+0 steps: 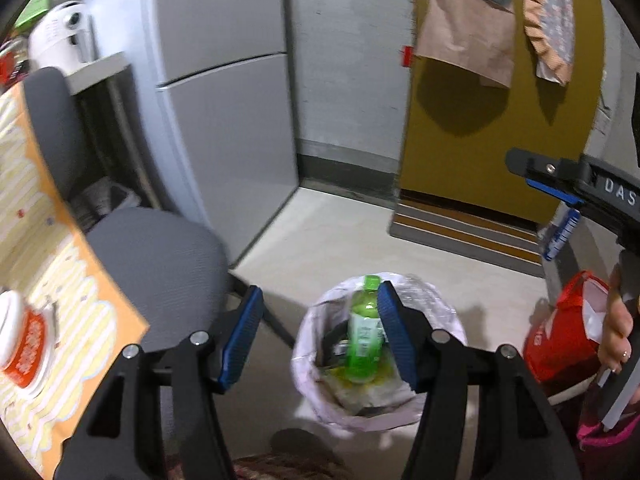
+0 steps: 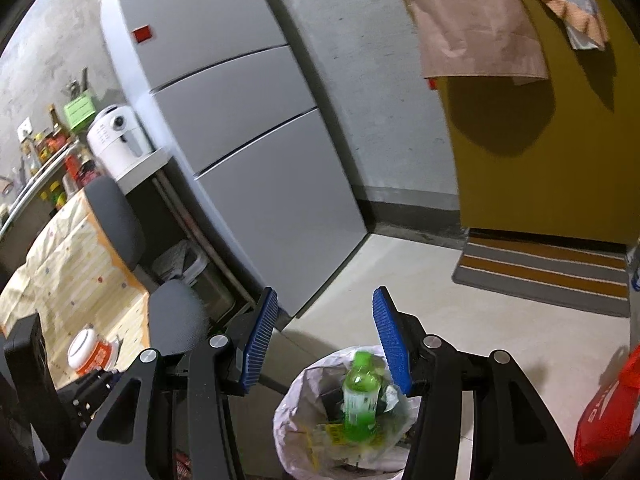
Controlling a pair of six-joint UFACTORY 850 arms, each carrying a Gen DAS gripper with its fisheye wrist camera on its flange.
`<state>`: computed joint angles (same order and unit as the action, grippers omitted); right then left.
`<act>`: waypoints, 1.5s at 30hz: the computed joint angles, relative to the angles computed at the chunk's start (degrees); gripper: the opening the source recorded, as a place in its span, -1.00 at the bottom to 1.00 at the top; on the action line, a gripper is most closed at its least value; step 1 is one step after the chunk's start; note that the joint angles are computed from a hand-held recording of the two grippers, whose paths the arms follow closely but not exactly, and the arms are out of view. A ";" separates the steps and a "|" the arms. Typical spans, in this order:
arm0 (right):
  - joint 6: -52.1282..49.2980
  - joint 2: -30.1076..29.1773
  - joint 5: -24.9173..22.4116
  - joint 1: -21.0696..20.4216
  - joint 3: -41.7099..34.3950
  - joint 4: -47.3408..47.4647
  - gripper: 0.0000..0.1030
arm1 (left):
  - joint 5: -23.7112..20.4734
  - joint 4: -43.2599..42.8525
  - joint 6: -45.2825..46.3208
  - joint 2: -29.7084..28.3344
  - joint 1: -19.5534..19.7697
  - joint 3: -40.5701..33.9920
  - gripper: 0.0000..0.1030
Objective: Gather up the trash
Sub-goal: 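Lower the green tea bottle into the bin and open the left gripper, then move both grippers back over the white-and-orange tub on the chair, then grasp the white-and-orange tub by its rim with the right gripper and lift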
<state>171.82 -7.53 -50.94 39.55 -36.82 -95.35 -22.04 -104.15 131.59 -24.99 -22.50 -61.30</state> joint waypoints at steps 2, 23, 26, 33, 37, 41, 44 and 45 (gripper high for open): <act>-0.82 -0.63 0.96 0.03 -1.09 -0.92 0.01 | 1.06 -5.45 5.29 0.96 1.11 1.13 0.22; -27.30 -20.29 22.84 -0.59 -32.49 -7.87 0.17 | 7.61 -39.81 27.26 2.80 21.77 3.18 0.34; -34.36 -25.64 26.39 -0.87 -40.77 -5.40 0.17 | 8.58 -44.10 29.33 1.75 24.53 1.42 0.34; -60.44 -39.67 32.81 -1.46 -62.78 12.66 0.17 | 11.21 -56.58 38.49 -0.71 29.14 -2.36 0.34; -82.23 -48.19 32.61 -1.86 -76.29 33.24 0.17 | 12.37 -61.03 42.21 -2.32 30.69 -3.90 0.34; -97.67 -55.10 30.90 -2.69 -87.73 49.19 0.13 | 13.27 -55.64 36.01 -3.71 31.83 -5.36 0.34; -105.32 -60.94 25.16 -2.68 -97.96 55.63 0.02 | 13.41 -54.20 34.36 -4.24 32.02 -5.84 0.34; -106.29 -61.79 23.46 -2.59 -99.35 56.53 -0.06 | 13.45 -52.43 32.52 -4.34 32.06 -5.92 0.34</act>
